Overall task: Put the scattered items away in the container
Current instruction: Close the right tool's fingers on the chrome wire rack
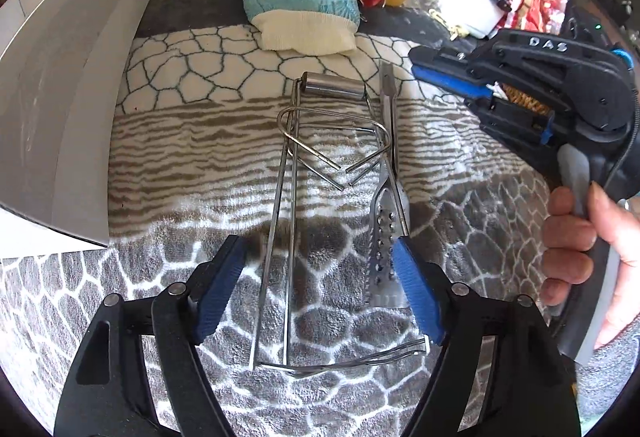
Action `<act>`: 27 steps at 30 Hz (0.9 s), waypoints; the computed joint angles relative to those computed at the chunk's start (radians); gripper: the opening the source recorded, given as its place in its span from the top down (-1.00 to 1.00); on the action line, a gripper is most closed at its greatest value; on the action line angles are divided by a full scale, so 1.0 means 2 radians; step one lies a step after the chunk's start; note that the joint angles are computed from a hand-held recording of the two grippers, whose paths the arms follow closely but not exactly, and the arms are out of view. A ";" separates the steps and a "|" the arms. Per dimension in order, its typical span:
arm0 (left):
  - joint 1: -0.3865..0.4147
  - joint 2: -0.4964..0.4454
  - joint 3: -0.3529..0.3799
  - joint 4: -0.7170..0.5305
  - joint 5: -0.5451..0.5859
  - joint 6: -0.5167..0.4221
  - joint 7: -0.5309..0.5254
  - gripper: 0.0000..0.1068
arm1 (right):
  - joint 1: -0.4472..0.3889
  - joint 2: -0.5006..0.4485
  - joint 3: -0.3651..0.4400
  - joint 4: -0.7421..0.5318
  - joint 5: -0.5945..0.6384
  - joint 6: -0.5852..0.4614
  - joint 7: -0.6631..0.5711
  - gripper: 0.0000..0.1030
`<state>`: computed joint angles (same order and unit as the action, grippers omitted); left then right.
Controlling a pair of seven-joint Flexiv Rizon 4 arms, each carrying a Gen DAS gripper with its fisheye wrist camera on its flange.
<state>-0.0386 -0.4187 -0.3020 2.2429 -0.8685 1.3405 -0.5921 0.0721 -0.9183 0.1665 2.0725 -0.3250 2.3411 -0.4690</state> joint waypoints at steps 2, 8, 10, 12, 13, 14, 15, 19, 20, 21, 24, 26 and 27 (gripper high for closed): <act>-0.006 -0.001 0.005 -0.001 0.009 0.002 -0.008 -0.53 | 0.015 0.015 -0.013 0.013 0.026 0.013 -0.017 0.87; 0.003 -0.002 -0.005 0.003 0.012 0.008 -0.009 -0.56 | 0.003 0.040 -0.011 0.022 0.010 -0.061 -0.023 0.28; 0.006 -0.001 -0.009 0.004 0.007 0.008 -0.003 -0.56 | 0.010 0.040 -0.011 0.012 0.001 -0.104 -0.028 -0.01; 0.004 0.000 -0.005 0.003 0.011 0.005 -0.006 -0.56 | 0.014 0.033 -0.008 -0.001 -0.006 -0.124 -0.037 -0.01; 0.004 -0.001 -0.005 0.002 0.010 0.004 -0.006 -0.56 | 0.032 0.035 -0.019 -0.005 0.010 -0.132 -0.050 -0.01; 0.005 0.000 -0.006 0.003 0.008 0.003 -0.004 -0.56 | 0.057 0.041 -0.038 -0.006 0.027 -0.148 -0.063 0.00; 0.006 0.000 -0.006 0.003 0.006 0.002 -0.002 -0.56 | 0.088 0.049 -0.062 -0.007 0.046 -0.167 -0.079 0.02; 0.010 0.003 -0.004 0.000 -0.003 -0.017 0.007 -0.56 | 0.199 0.064 -0.156 -0.004 0.097 -0.225 -0.134 0.74; 0.010 0.004 -0.002 -0.001 -0.007 -0.024 0.009 -0.56 | 0.221 0.067 -0.176 0.000 0.109 -0.232 -0.143 0.75; 0.009 0.005 0.002 -0.002 -0.009 -0.031 0.010 -0.56 | 0.234 0.070 -0.188 0.004 0.120 -0.234 -0.151 0.76; 0.002 0.007 0.012 -0.005 -0.014 -0.044 0.009 -0.56 | 0.273 0.074 -0.229 0.022 0.161 -0.228 -0.170 0.75; -0.003 0.007 0.018 -0.007 -0.017 -0.048 0.009 -0.57 | 0.284 0.075 -0.242 0.031 0.181 -0.225 -0.184 0.75; -0.006 0.006 0.020 -0.007 -0.017 -0.048 0.010 -0.57 | 0.273 0.077 -0.232 0.032 0.182 -0.224 -0.193 0.75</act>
<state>-0.0504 -0.4064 -0.2611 2.2287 -0.9024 1.2444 -0.5716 0.6179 -0.7648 -0.2970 2.1362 0.0398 1.8937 -0.8544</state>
